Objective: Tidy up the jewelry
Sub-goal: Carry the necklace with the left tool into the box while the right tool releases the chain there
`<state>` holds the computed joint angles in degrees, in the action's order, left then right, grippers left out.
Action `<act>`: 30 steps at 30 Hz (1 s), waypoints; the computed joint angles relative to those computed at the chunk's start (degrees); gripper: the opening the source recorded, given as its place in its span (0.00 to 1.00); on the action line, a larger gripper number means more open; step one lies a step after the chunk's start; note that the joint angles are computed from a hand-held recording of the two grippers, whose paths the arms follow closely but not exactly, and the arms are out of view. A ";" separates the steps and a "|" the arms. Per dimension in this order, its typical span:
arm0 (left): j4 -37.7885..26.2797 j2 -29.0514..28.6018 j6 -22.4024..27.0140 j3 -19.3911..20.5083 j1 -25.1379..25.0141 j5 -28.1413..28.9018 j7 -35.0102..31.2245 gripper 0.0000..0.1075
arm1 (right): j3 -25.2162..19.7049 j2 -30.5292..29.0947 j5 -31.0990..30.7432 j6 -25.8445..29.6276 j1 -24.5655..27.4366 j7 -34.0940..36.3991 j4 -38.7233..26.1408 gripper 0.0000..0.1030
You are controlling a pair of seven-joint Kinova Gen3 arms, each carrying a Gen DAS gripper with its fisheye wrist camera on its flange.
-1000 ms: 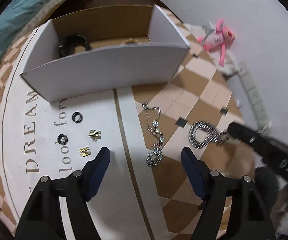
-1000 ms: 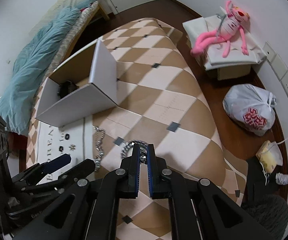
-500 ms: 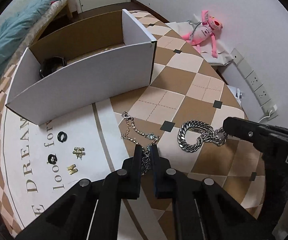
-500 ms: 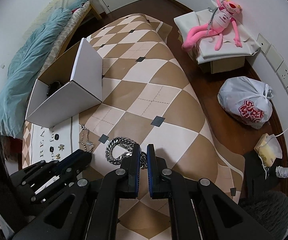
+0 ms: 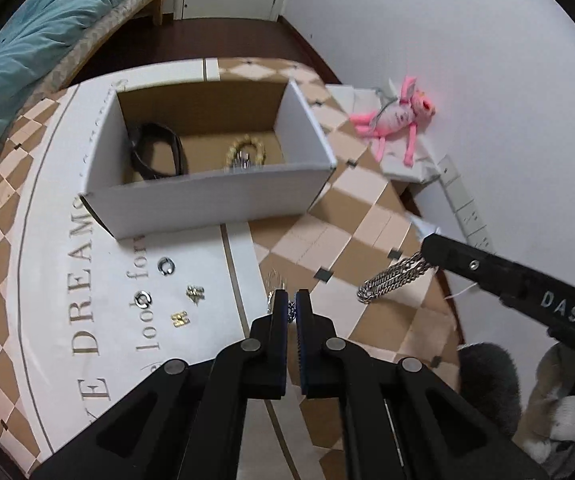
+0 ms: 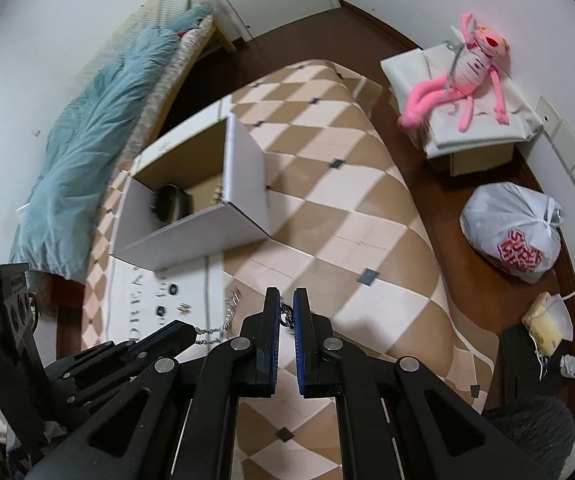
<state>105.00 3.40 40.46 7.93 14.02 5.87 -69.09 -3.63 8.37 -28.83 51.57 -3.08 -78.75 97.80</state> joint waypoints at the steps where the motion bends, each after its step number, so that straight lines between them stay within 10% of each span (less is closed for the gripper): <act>1: -0.11 -0.86 0.17 -0.12 -0.59 1.08 -0.89 0.01 | -0.11 -0.28 -0.28 0.18 -0.01 0.24 -0.38 0.07; 14: -11.04 -3.00 4.16 -2.46 -4.97 5.56 -8.57 0.01 | -0.89 0.43 -3.61 6.26 -1.20 2.54 -13.80 0.06; 30: -24.90 12.19 11.45 -3.95 -10.08 1.71 -10.20 0.01 | -1.87 21.15 14.92 16.20 -11.07 -11.62 -43.35 0.07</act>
<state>80.10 15.59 51.90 3.97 3.93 7.58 -79.29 -5.51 29.52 -13.91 67.76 -14.15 -90.37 54.45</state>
